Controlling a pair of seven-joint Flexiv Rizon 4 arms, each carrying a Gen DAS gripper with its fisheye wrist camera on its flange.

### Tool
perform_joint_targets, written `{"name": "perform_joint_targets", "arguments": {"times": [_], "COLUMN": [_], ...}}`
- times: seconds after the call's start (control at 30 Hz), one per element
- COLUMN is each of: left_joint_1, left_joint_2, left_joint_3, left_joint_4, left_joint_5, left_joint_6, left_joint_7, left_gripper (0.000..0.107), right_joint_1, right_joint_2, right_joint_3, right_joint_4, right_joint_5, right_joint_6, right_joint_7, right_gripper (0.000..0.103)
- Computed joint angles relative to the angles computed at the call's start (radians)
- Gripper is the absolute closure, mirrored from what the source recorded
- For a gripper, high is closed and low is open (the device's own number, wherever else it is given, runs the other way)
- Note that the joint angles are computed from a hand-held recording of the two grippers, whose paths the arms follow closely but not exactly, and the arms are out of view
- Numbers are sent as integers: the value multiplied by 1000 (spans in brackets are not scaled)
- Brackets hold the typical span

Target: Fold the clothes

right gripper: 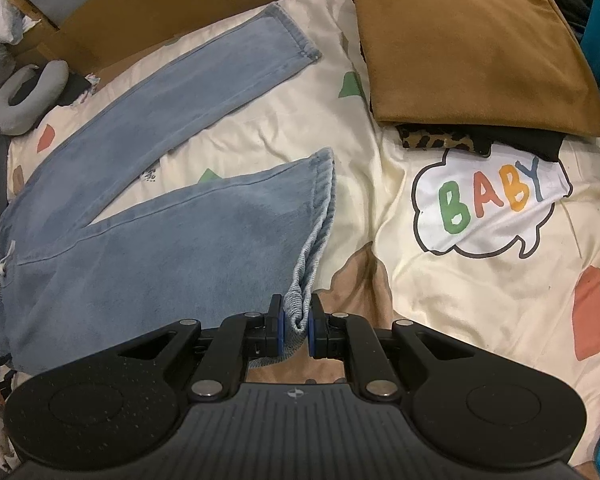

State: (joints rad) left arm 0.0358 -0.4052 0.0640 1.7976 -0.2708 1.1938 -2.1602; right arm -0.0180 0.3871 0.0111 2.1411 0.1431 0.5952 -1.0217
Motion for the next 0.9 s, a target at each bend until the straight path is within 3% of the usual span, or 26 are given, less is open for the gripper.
{"name": "perform_joint_targets", "arguments": {"times": [0.57, 0.8, 0.9], "left_joint_1": [16, 36, 49], "left_joint_2": [76, 47, 29], "left_joint_3": [24, 3, -11], "left_joint_4": [-53, -24, -8], "left_joint_5": [98, 41, -6], "left_joint_6": [-205, -157, -106], "left_joint_7": [74, 73, 89], "left_gripper": [95, 94, 85], "right_joint_1": [1, -2, 2], "right_joint_2": [58, 102, 114], "right_joint_3": [1, 9, 11], "right_joint_4": [10, 47, 53], "right_joint_5": [11, 32, 36], "right_joint_6": [-195, -250, -258], "right_joint_7": [6, 33, 44], "right_gripper": [94, 94, 94]}}
